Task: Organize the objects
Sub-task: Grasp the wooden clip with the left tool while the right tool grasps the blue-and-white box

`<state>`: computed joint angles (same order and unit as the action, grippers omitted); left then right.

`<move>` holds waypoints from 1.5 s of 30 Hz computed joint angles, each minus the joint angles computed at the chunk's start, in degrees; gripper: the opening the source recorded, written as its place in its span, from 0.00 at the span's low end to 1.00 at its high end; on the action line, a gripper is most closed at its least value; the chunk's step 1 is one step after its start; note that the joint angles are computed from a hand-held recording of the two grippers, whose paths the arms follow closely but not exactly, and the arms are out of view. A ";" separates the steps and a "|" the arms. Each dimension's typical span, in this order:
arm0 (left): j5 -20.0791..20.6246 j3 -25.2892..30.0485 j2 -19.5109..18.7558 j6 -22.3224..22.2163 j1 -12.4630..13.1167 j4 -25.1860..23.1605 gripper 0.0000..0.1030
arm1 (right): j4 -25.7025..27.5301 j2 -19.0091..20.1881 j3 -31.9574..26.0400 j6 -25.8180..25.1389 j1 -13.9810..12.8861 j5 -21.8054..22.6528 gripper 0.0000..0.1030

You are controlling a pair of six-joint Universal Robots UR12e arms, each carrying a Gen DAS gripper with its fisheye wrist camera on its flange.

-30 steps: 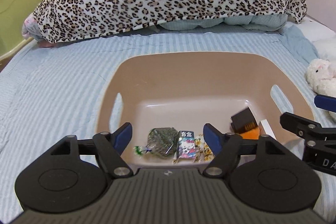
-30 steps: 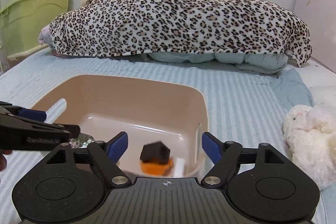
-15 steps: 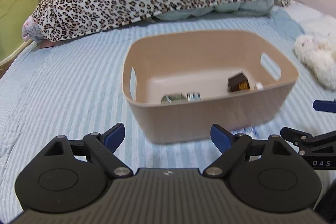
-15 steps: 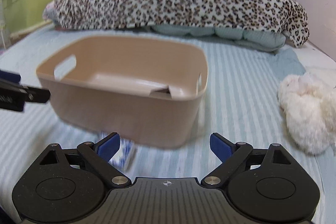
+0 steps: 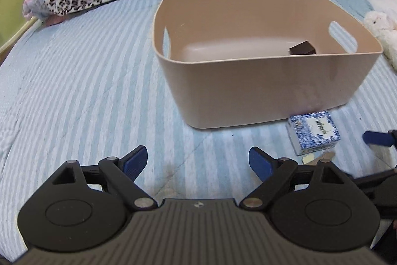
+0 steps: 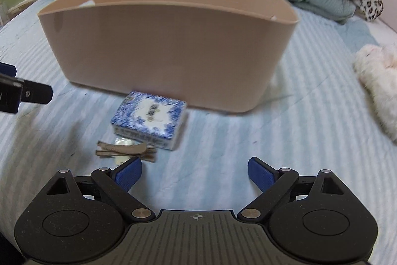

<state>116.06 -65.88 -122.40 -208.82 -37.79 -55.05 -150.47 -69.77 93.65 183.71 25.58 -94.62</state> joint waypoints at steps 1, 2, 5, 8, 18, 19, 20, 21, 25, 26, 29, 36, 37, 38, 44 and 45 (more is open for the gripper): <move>0.24 0.14 -0.04 -0.14 0.07 -0.55 0.86 | 0.04 0.23 -0.18 -0.03 0.27 0.00 0.91; 0.53 0.24 -0.07 -0.29 0.12 -1.03 0.87 | -0.23 0.56 -0.42 -0.38 0.55 -0.24 0.91; 0.47 -0.05 0.14 -1.02 0.38 -1.43 0.86 | -2.02 1.19 -0.73 -0.88 1.45 -2.31 0.91; 0.19 -0.41 0.47 -1.47 0.61 -1.31 0.86 | -1.54 0.51 -0.44 0.15 1.02 -1.00 0.91; -0.33 0.05 0.32 -2.95 0.85 -3.56 0.87 | -0.63 0.58 -0.50 3.96 0.36 -3.03 0.91; -0.31 0.08 0.31 -2.95 0.85 -3.73 0.86 | -1.21 0.81 -0.52 3.89 0.62 -3.38 0.91; -0.29 0.08 0.32 -2.94 0.85 -3.85 0.86 | -1.96 1.04 -0.56 3.55 0.93 -3.69 0.91; -0.30 0.10 0.33 -2.92 0.86 -4.01 0.86 | -2.65 1.18 -0.50 3.17 1.24 -3.65 0.91; -0.96 -0.11 0.49 -2.97 0.99 -4.32 0.86 | -2.56 1.75 -1.30 3.13 1.98 -1.09 0.93; -1.14 -0.17 0.54 -2.97 1.03 -4.24 0.86 | -2.60 1.97 -1.61 2.64 2.15 -0.82 0.94; -2.45 -0.24 0.63 -2.90 1.13 -3.87 0.86 | -2.75 2.08 -1.92 0.47 2.41 0.14 0.94; -9.40 -0.14 0.05 -2.48 1.18 -1.66 0.86 | 0.41 -0.24 -1.14 -0.92 -0.25 3.06 0.94; -9.75 0.16 -0.26 -2.06 1.01 -1.93 0.86 | 0.93 -0.42 -1.15 -1.54 -0.39 2.75 0.94; -10.08 0.57 -0.66 -1.51 0.80 -2.29 0.86 | 1.53 -0.63 -1.23 -2.22 -0.62 2.39 0.94; -13.36 0.29 -1.25 -0.45 0.59 -0.67 0.86 | 2.15 -1.82 -0.22 -2.23 -2.00 2.72 0.94; -13.58 0.04 -1.34 -1.09 0.62 0.17 0.86 | 1.94 -1.77 -0.18 -2.00 -2.26 3.40 0.94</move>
